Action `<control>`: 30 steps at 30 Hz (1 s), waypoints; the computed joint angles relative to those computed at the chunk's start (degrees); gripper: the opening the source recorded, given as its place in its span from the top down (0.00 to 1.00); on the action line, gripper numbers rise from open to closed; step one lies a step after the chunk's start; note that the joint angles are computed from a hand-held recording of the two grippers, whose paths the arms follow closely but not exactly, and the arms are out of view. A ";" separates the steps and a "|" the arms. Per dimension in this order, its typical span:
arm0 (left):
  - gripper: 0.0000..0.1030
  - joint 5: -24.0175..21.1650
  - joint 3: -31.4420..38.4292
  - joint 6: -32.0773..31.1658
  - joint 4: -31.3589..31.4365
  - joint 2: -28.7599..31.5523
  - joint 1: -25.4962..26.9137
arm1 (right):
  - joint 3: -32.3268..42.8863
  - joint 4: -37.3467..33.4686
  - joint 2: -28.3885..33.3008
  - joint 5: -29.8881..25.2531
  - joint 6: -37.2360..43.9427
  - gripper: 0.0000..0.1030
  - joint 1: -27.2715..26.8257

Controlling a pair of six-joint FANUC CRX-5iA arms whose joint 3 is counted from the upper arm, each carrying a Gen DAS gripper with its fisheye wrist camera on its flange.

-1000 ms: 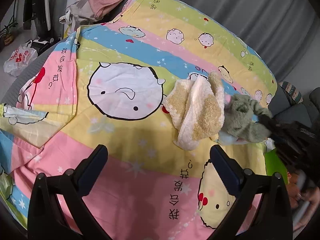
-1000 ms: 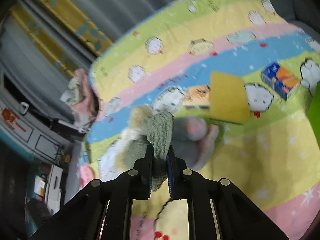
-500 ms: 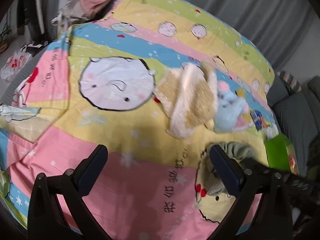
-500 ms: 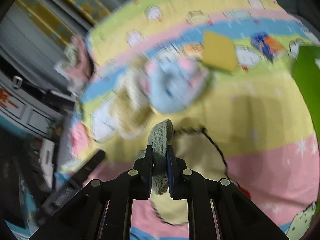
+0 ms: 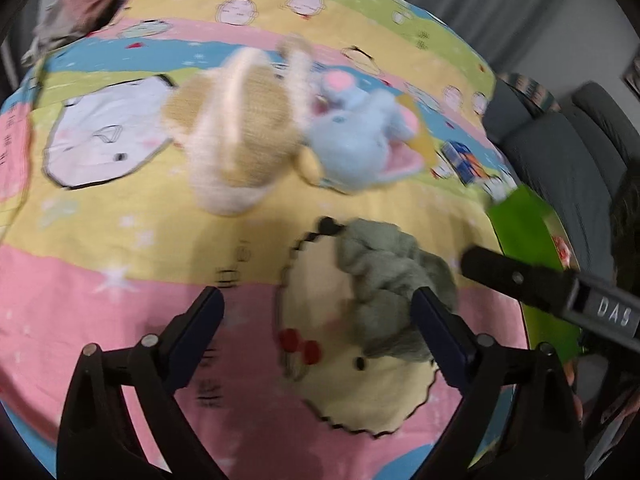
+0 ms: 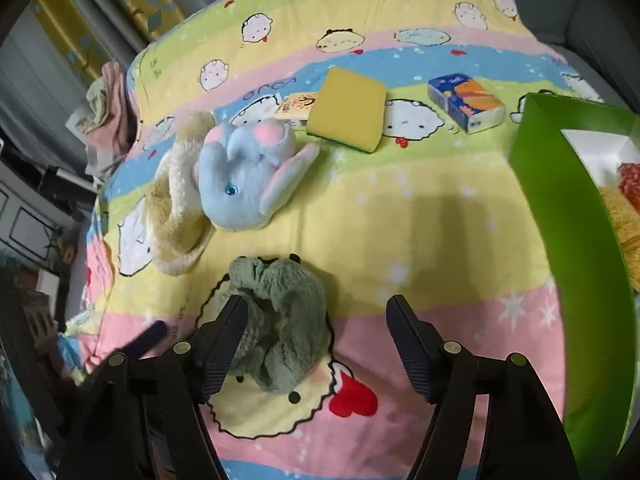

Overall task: Organize soft objects
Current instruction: 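Grasp the grey-green knit scrunchie with the right gripper, then carry the grey-green scrunchie into the white box with the right gripper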

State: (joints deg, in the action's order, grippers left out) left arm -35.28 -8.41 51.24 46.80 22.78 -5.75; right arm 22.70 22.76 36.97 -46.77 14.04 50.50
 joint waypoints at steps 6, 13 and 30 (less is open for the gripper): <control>0.41 3.74 0.82 1.28 -4.26 0.55 -1.93 | 4.49 -10.82 2.74 4.24 5.20 0.32 -1.60; 0.84 0.30 -0.03 -7.31 4.09 1.93 -2.55 | 9.50 -11.61 6.45 1.03 8.67 0.61 -0.96; 0.88 7.74 -3.44 -26.70 23.20 -3.75 -12.66 | -21.56 21.99 -11.76 22.72 -24.83 0.67 -2.02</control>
